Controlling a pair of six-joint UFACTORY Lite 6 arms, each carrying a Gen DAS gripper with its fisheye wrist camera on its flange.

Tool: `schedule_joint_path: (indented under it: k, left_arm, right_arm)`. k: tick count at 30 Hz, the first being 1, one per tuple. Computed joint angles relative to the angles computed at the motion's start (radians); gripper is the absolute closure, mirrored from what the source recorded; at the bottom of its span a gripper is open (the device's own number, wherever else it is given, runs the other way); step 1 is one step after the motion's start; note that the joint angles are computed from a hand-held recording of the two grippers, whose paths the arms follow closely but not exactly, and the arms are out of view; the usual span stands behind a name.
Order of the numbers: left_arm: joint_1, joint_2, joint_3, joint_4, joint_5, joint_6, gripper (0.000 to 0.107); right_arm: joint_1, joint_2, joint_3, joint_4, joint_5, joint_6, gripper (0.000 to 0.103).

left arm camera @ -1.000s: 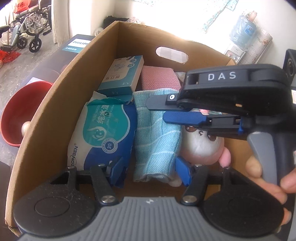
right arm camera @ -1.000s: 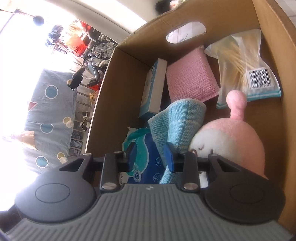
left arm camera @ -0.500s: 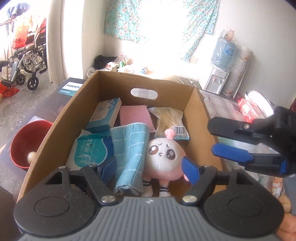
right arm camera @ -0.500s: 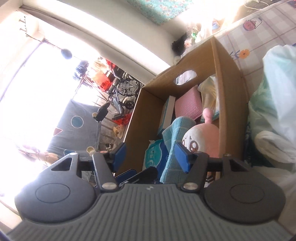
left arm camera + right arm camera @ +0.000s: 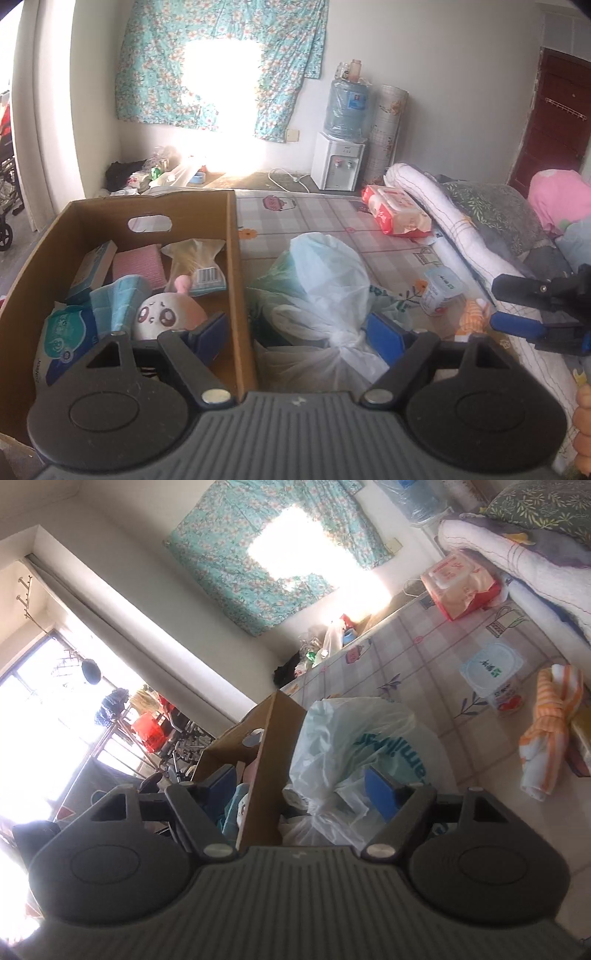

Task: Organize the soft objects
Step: 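Move the right gripper back to the white yogurt cup on the bed, then close the right gripper on the white yogurt cup rim and lift it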

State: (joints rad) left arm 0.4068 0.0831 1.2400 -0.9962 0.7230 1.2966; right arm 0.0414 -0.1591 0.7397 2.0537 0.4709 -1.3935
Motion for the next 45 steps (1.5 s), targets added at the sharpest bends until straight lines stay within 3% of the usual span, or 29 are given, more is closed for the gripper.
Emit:
schedule_joint_path:
  k: [4,8,12,16,23,29,33,37,41,45]
  left_arm:
    - [-0.153,-0.062,-0.108,-0.043,-0.074,0.038,0.023]
    - [-0.347,-0.04,-0.147,-0.152,-0.208,0.132,0.023]
    - [-0.512,0.079,-0.078,-0.237,-0.333,0.197,0.023]
    - [-0.63,0.27,0.094,-0.048,-0.412,-0.007,0.024]
    - [-0.696,0.597,0.467,0.368,-0.35,-0.456,0.024]
    - [-0.718,0.761,0.673,0.509,-0.293,-0.608,0.028]
    - [-0.722,0.848,0.788,0.562,-0.241,-0.671,0.041]
    - [-0.729,0.893,0.851,0.575,-0.219,-0.69,0.047]
    - [-0.735,0.938,0.92,0.601,-0.191,-0.742,0.058]
    - [-0.735,0.921,0.892,0.558,-0.207,-0.723,0.059]
  right_arm:
    - [-0.185,-0.078,-0.125,-0.114,0.066,0.047,0.026]
    - [-0.334,-0.046,-0.123,-0.206,0.144,0.05,0.026]
    - [-0.379,0.132,0.077,-0.309,0.139,0.063,0.026]
    - [-0.377,0.386,0.389,-0.522,0.105,0.234,0.026]
    - [-0.366,0.857,0.968,-0.931,0.157,0.645,0.026]
    - [-0.358,1.159,1.376,-1.112,0.27,0.866,0.028]
    - [-0.365,1.297,1.559,-1.155,0.329,0.946,0.037]
    - [-0.387,1.379,1.649,-1.095,0.397,0.946,0.058]
    - [-0.388,1.378,1.628,-1.071,0.391,0.906,0.078]
    - [-0.393,1.32,1.517,-1.02,0.358,0.838,0.08]
